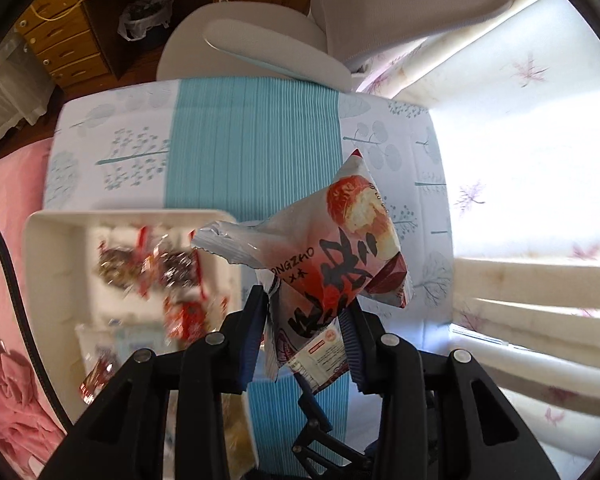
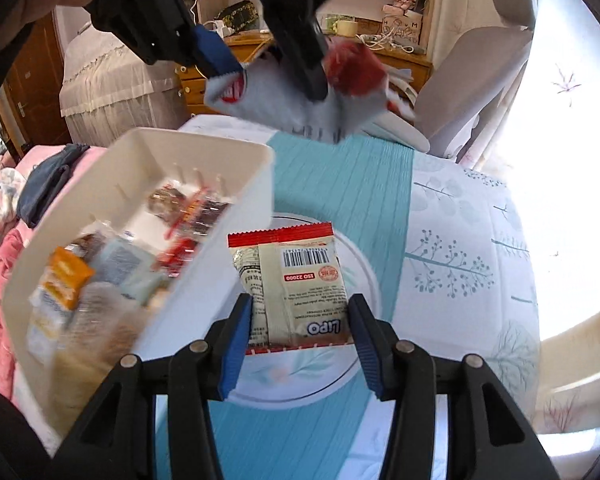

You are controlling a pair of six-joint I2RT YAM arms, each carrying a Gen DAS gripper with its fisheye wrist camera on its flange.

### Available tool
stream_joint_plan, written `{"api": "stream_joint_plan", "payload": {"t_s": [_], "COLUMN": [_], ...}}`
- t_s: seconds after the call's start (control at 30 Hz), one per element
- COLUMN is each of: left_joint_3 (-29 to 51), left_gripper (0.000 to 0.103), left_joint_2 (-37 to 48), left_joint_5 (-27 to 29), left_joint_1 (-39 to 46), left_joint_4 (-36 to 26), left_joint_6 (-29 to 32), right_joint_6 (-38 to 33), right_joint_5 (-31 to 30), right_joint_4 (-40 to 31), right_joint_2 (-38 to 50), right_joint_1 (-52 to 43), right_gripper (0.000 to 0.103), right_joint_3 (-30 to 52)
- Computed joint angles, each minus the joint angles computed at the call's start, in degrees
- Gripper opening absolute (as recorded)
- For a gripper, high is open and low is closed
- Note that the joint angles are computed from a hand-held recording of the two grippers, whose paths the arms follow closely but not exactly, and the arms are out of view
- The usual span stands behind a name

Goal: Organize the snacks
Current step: 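Carry the printed bag and LIPO pack into the tray and open both tools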

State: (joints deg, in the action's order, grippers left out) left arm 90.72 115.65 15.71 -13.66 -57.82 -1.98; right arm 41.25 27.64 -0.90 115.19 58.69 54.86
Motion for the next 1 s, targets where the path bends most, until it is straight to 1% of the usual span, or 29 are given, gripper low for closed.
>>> {"api": "stream_joint_plan", "payload": {"t_s": [0.07, 0.2, 0.33, 0.4, 0.47, 0.57, 0.67, 0.73, 0.83, 1.0], "left_joint_3": [-2.43, -6.18, -8.75, -10.14, -11.81, -14.44, -16.67, -18.19, -20.12, -24.44], "left_gripper": [0.035, 0.035, 0.035, 0.035, 0.036, 0.036, 0.036, 0.036, 0.036, 0.036], "left_joint_2": [-4.4, -11.91, -16.24, -18.25, -19.8, -21.65, -22.54, -22.8, -21.97, -22.06], "left_joint_5": [0.34, 1.1, 1.81, 2.12, 3.84, 6.12, 7.89, 10.1, 13.54, 15.9], "left_joint_1": [1.73, 6.35, 11.47, 14.38, 17.99, 23.89, 29.6, 33.48, 38.28, 45.33], "left_joint_4": [-0.72, -3.43, -5.82, -7.23, -8.14, -8.74, -8.61, -7.95, -7.17, -5.58], "left_joint_6": [2.27, 6.83, 11.12, 13.73, 16.76, 21.15, 25.8, 28.59, 32.22, 37.6], "right_joint_6": [2.93, 9.37, 15.64, 18.16, 20.42, 23.37, 25.9, 27.16, 28.12, 30.12], "right_joint_5": [0.24, 0.6, -0.46, -1.27, -1.99, -3.03, -2.97, -2.76, -2.86, -4.37], "right_joint_4": [-2.8, -9.73, -16.03, -17.96, -19.13, -20.87, -22.8, -23.84, -24.84, -26.79], "right_joint_2": [-0.88, 0.05, 2.14, 3.38, 4.69, 6.78, 8.04, 8.71, 9.51, 9.2], "right_joint_1": [2.2, 6.75, 10.31, 11.65, 12.81, 14.06, 15.27, 16.12, 16.9, 17.22], "right_gripper": [0.049, 0.049, 0.049, 0.049, 0.049, 0.049, 0.049, 0.049, 0.049, 0.05], "right_joint_3": [1.32, 7.46, 14.43, 17.47, 20.08, 24.47, 27.87, 29.84, 31.96, 33.35]}}
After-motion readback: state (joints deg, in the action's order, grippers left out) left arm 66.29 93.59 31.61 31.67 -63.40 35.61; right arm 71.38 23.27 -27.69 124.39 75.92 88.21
